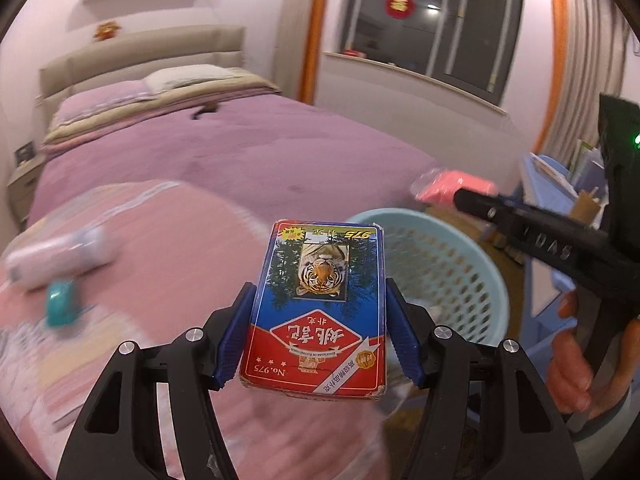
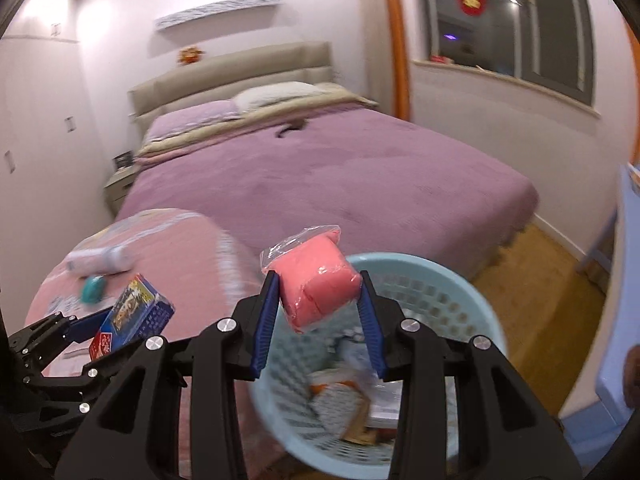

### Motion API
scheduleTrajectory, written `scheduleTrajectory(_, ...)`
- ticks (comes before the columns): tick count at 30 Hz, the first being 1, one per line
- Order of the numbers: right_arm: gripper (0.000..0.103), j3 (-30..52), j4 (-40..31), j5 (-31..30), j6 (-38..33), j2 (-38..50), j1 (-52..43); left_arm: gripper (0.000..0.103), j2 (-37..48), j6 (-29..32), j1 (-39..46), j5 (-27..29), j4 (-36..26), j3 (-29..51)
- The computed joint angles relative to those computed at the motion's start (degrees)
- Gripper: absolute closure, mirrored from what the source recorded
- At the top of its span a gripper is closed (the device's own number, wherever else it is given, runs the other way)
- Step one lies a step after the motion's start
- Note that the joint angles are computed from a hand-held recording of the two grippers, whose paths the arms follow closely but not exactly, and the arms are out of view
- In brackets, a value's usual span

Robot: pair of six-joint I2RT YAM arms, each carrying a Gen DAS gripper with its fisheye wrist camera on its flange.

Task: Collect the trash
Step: 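Carry the card box and pink packet to the basket and release both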

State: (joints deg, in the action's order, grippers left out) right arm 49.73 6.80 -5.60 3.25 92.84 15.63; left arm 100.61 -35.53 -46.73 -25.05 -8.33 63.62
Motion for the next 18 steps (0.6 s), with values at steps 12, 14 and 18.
scheduleTrajectory(12,0.059,6.89,-4.28,-1.96,4.86,10.41,-8.45,0.023,17.47,4.71,1.69,3.74,-3.65,20.82)
scheduleTrajectory(14,0.055,7.12,-4.26,-1.66,5.42,10.69,-8.56,0.023,16.62,4.00,2.08,4.03,-2.93,19.01)
scheduleTrajectory(18,0.055,6.59,-3.97,-0.63,5.82,9.63,-6.97,0.023,11.44,2.59,2.89,3.78,0.70,10.97)
